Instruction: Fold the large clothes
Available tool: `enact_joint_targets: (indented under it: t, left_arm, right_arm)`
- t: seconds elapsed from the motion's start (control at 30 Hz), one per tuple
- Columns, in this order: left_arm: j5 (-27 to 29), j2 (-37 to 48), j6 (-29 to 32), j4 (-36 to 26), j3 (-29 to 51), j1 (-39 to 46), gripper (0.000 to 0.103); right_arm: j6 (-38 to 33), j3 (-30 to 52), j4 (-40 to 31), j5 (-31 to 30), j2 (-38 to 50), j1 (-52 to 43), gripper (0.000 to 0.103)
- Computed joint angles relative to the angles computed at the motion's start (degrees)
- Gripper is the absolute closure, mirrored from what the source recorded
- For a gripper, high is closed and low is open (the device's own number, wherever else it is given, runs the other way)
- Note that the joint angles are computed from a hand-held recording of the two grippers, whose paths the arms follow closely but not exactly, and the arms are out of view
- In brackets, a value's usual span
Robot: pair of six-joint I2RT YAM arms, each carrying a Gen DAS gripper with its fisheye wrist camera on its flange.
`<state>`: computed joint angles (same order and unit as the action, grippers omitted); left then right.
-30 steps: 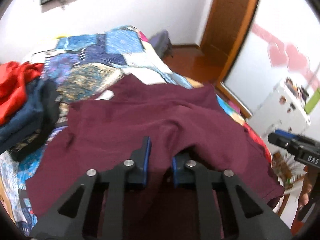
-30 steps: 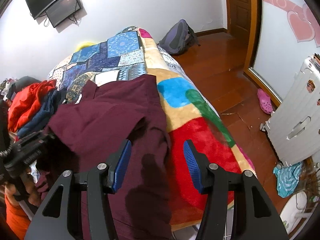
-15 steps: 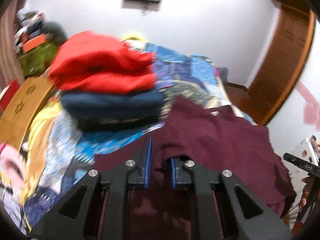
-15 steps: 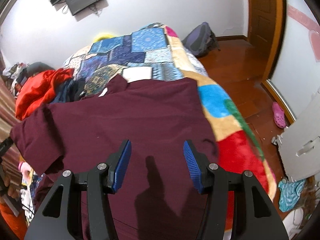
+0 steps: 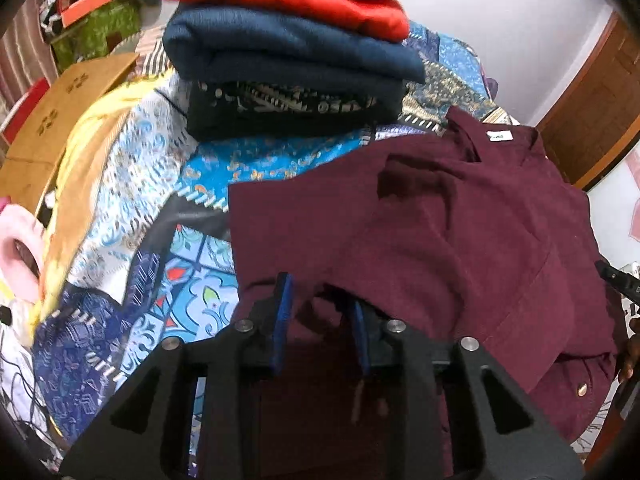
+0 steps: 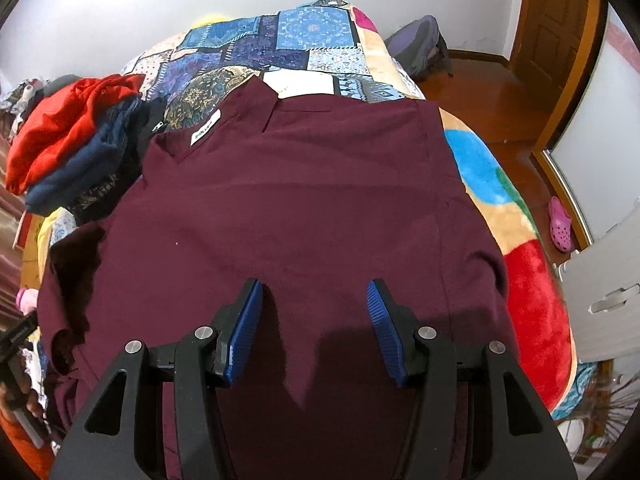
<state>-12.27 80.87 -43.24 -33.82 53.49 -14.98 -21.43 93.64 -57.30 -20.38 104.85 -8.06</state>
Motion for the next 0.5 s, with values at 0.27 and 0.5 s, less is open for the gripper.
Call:
enact_joint_targets:
  t: [0.27, 0.5]
  left_arm:
    - [-10.8, -2.3, 0.3, -7.1, 8.9, -6.2, 0.055]
    - [-16.2, 1.3, 2.6, -8.2, 17.9, -12.3, 0.039]
  right_arm:
    - [0.2, 0.5, -0.5, 0.3, 0.0, 0.5, 0.051]
    - [-0.9, 0.5, -0.8, -1.2, -0.6, 0.1, 0.051]
